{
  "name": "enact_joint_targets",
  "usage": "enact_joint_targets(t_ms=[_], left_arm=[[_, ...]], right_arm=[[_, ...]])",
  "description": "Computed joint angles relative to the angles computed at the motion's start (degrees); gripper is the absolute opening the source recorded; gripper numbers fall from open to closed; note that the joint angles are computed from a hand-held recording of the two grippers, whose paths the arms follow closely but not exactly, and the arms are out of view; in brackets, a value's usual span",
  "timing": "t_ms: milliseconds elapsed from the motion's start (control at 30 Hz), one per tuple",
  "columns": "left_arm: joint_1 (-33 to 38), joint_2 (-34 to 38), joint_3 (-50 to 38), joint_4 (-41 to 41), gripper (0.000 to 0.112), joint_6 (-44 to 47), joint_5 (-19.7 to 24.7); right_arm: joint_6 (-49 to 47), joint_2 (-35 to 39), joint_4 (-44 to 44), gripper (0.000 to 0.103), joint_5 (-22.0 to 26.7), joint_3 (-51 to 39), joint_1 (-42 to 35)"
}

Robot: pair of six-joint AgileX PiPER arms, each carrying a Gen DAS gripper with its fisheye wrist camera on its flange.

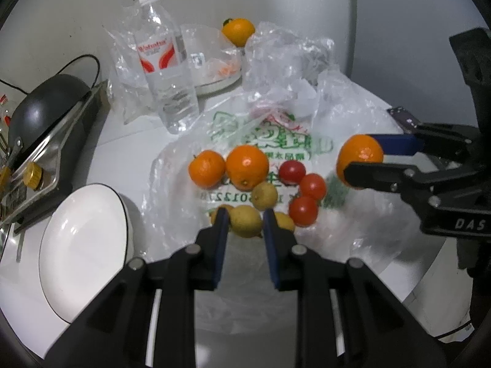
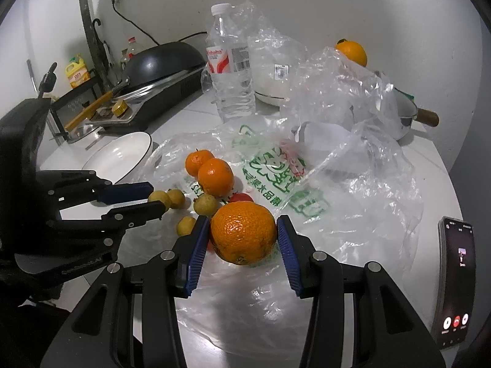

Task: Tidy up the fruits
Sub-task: 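Lift both held fruits and carry them over the white plate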

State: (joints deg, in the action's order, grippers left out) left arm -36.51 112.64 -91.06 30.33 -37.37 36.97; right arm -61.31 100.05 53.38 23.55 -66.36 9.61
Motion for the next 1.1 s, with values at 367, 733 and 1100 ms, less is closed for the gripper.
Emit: enact_joint_targets(t_ms=[367,733,1100], left_arm=[[0.7,-5.2,4.7,4.0,0.024,-3.2,-3.0],[2.3,-4.4,7.8,-3.3,0.024,4.7,-7.9],[1.9,1.8,2.3,-8.2,0.024,12.3,-3.7]], right_arm=[[5.6,-1.8,-4.7,0.048,-2.0,-0.2,2.5],[15.0,-1.8,-12.9,0.048,-4.2,-0.5,4.9],[10.5,0.1,-8.2,0.048,-3.1,-1.0,3.1]])
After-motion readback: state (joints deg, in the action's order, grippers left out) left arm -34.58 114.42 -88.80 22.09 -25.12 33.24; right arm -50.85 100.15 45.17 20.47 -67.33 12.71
